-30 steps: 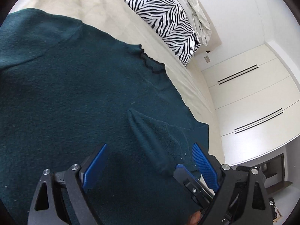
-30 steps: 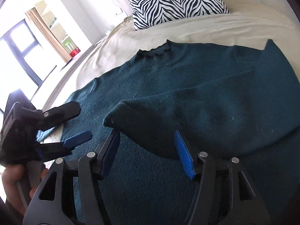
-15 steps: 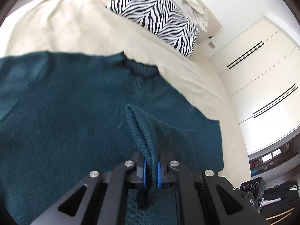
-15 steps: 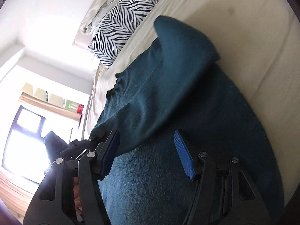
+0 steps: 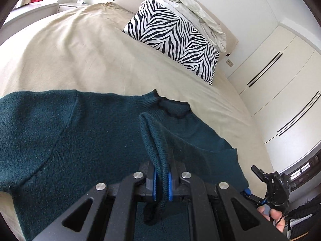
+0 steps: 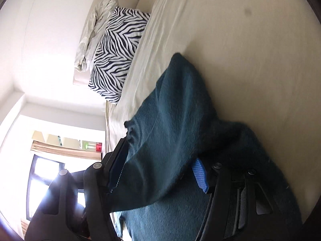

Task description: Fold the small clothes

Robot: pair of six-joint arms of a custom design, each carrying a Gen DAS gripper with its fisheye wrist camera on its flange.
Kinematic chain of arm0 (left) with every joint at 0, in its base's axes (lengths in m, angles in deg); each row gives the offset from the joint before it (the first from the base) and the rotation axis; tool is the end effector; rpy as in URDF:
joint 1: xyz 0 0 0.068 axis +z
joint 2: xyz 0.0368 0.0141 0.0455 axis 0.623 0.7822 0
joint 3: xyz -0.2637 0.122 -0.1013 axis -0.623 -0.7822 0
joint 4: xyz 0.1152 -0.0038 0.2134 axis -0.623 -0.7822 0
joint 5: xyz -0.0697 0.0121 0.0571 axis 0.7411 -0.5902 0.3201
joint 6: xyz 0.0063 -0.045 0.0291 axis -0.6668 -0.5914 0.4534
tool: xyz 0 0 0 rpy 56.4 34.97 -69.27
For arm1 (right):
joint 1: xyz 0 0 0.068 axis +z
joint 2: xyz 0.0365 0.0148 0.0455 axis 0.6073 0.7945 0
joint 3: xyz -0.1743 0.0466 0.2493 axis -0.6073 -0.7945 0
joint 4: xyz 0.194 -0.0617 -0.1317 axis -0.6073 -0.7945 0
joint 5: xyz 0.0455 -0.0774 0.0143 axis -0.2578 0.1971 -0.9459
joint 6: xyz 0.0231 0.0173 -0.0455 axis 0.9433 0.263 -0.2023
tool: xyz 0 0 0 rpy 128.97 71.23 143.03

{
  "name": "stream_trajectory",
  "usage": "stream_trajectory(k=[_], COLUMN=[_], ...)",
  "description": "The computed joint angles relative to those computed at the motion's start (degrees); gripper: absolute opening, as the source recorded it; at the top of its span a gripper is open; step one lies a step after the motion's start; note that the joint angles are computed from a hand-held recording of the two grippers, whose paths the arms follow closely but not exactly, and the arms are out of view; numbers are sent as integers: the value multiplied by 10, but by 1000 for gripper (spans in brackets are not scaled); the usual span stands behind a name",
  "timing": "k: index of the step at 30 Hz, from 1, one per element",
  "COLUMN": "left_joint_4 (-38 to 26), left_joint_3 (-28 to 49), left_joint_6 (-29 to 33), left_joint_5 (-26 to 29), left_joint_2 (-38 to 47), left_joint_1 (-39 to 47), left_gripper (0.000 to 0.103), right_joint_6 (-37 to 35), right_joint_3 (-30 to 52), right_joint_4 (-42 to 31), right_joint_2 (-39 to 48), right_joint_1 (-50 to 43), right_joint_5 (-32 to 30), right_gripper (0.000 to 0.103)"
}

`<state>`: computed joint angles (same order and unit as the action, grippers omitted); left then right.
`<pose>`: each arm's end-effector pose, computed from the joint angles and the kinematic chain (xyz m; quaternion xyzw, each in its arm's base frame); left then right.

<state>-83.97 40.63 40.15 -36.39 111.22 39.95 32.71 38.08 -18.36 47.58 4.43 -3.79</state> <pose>0.3339 -0.0069 0.3207 -0.0954 0.9035 -0.2599 0.3273 0.2872 -0.1514 0.1745 0.3019 0.7853 0.4296 0.3280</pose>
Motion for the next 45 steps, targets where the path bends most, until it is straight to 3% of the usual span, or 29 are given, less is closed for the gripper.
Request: stream_trajectory(k=[4, 7, 11, 17, 21, 27, 30, 32, 33, 35, 37, 39, 41, 45], left_joint_4=[24, 42, 56, 78, 81, 99, 95, 67, 54, 42, 39, 14, -22, -88], left_joint_3=[-34, -55, -63, -69, -66, -73, -75, -70, -76, -106, -148, -171, -178, -155], left_joint_6=[2, -1, 12, 12, 20, 38, 39, 52, 57, 61, 50, 50, 58, 55], left_joint_5=[-1, -1, -6, -3, -23, -53, -35, -32, -33, -12, 29, 94, 168, 289], left_joint_2=[18, 27, 30, 28, 26, 35, 36, 22, 4, -53, -125, -177, -192, -117], left_joint_1=[8, 11, 12, 16, 11, 3, 10, 16, 22, 58, 133, 246, 380, 610], left_gripper=[9, 9, 13, 13, 13, 16, 17, 21, 25, 54, 67, 69, 69, 70], right_joint_6=[45, 22, -28, -143, -150, -142, -166, -171, -184, -208, -238, -267, -308, -400], right_joint_3=[-5, -9, -4, 14, 46, 120, 154, 111, 94, 69, 43, 21, 6, -22], right_joint_4=[74, 81, 32, -155, -175, -179, -231, -162, -153, -164, -188, -219, -268, -371], right_joint_2=[35, 46, 32, -50, -82, -28, 36, 45, 35, 13, -27, -56, -73, -111], right_joint_1=[-39, -51, -54, -88, -83, -17, 11, 0, -9, -29, -54, -90, -129, -163], right_joint_5=[-23, -36, -34, -10, -16, -25, 42, 25, 18, 7, 24, 6, -24, -55], right_gripper=[52, 43, 43, 47, 47, 51, 51, 40, 40, 42, 43, 51, 53, 53])
